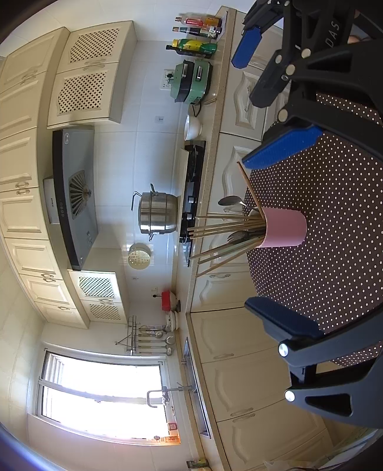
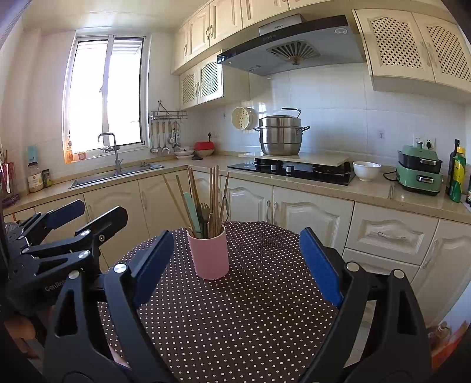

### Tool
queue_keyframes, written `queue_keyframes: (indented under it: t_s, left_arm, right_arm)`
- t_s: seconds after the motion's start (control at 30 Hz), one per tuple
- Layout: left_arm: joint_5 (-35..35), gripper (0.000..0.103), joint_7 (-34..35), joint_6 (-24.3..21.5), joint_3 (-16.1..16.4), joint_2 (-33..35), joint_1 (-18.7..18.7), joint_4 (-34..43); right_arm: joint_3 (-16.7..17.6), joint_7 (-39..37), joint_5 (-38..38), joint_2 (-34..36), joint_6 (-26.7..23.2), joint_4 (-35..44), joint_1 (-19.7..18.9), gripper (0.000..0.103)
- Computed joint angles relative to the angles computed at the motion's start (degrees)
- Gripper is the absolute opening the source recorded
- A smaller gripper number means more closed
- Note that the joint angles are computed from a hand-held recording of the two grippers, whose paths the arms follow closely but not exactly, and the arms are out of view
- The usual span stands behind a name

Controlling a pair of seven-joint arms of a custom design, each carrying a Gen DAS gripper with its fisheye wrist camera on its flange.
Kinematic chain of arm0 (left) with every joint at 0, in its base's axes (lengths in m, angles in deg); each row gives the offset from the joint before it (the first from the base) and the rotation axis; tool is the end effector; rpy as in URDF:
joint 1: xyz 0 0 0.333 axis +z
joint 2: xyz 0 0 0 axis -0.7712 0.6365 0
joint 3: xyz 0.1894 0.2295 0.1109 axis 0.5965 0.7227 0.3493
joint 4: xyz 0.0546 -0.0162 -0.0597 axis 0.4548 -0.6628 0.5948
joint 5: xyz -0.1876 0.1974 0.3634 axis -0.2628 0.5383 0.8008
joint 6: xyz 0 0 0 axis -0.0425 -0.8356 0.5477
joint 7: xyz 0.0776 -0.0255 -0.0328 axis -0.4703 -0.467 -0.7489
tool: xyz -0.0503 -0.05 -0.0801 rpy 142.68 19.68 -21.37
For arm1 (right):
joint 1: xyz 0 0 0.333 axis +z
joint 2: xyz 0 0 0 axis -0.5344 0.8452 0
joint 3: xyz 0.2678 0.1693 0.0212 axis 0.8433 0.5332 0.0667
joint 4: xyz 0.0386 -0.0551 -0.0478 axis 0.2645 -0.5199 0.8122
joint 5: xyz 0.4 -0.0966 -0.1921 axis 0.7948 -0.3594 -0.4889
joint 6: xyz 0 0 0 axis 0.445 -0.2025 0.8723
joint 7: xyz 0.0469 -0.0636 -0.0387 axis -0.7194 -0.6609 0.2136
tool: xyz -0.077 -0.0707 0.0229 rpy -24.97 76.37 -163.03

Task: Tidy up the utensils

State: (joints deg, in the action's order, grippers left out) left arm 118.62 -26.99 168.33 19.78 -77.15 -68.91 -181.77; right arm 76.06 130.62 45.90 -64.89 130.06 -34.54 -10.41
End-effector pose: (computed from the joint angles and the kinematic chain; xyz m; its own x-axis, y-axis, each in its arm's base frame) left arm 0.4929 -0.3454 0.4843 0.3603 -0.9324 0.0277 -0.2104 -0.1101 -0.9714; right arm 0.5956 0.4434 0.5098 0.6117 -0.7905 -0.0305 -0.2325 -0.1429 -0.9620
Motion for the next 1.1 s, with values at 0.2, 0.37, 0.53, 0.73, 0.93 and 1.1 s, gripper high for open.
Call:
queue_keyframes:
  t_s: [0.2,0.37,0.53,0.73,0.93,1.1]
  left_arm:
    - [0.8,0.087,0.3,1.1,0.7,0.9,0.5,0.9]
    - [1.6,0.087,0.4,1.6,1.2,2.0,0.8,1.7]
    - [1.8,0.087,0.9,2.3,2.0,3.3,1.1,2.8]
    - [1.5,0.087,1.1,4.1,3.3,5.1,1.6,3.9]
    - [0.6,0.087,1.3,6.0,4.6,7.2,2.1,5.2]
    - [-1.1,0.087,2.1,9.6,6.0,8.9,2.9,5.9]
  right_arm:
    - [-1.5,-0.7,1.1,1.4,-0.8,2.2,1.6,0.086]
    - [-1.9,-1.5,1.9,3.2,-1.8,4.8,1.9,0.087]
    - [-3.7,-2.8,3.7,5.4,-3.5,8.1,3.6,0.087]
    - [-8.1,-3.6,6.2,7.9,-6.4,12.1,7.3,0.087]
    - [-12.7,-2.5,6.9,11.0,-9.9,16.6,10.6,0.087]
    - [-17.6,1.4,5.3,14.3,-13.8,20.9,13.7,0.087]
